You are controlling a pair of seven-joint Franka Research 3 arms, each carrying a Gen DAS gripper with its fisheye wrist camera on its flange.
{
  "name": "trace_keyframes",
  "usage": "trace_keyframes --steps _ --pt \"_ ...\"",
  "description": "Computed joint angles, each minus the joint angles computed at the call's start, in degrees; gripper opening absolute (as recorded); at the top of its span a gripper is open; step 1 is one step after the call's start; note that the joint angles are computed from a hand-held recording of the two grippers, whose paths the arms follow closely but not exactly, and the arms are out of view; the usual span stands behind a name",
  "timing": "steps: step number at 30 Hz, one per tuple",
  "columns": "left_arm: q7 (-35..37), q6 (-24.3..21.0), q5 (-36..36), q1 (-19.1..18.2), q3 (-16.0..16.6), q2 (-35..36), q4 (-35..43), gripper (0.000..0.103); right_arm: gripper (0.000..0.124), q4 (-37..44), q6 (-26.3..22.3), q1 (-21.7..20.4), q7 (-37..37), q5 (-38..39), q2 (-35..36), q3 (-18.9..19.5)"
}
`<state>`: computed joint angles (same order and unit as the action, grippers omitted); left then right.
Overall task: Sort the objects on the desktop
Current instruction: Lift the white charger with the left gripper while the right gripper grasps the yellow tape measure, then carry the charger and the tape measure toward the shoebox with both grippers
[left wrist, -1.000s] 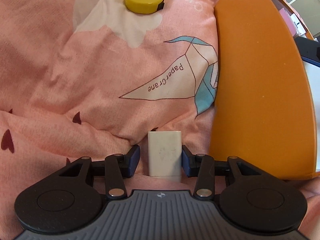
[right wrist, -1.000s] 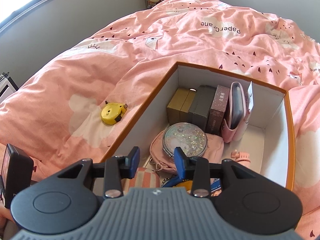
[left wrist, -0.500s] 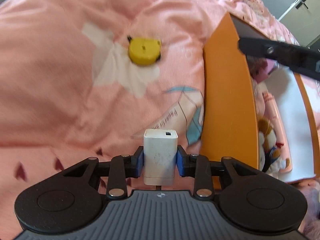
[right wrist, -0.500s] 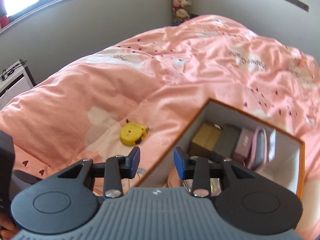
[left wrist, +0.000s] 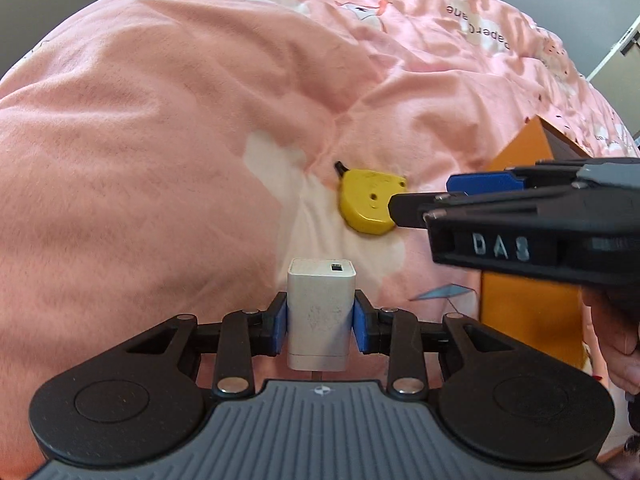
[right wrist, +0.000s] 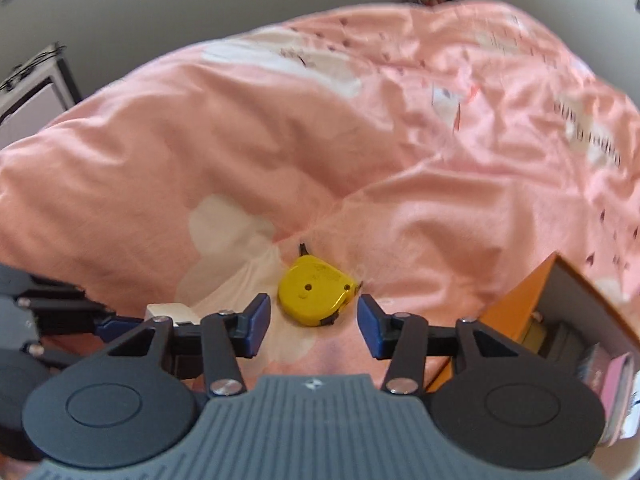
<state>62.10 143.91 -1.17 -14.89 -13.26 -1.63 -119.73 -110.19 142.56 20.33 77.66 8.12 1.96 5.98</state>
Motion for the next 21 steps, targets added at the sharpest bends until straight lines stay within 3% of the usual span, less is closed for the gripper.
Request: trace_keyframes --steps 3,11,21 --pt "1.64 0.71 -2.10 0.39 0.41 0.70 -0.19 0.037 0.057 5.37 -5.17 0.16 7.70 0.22 4.25 -0.37" --pt "6.62 2.94 -7.40 1.20 0.47 2.01 -0.94 0.037 0.061 13.47 -10.34 2.84 20.79 -6.70 11.87 -1.79" --pt "9.43 1.74 -9.51 1.11 0.25 0.73 -1.48 0.039 0.060 13.62 -10.36 3.78 22.62 -8.93 13.21 -2.07"
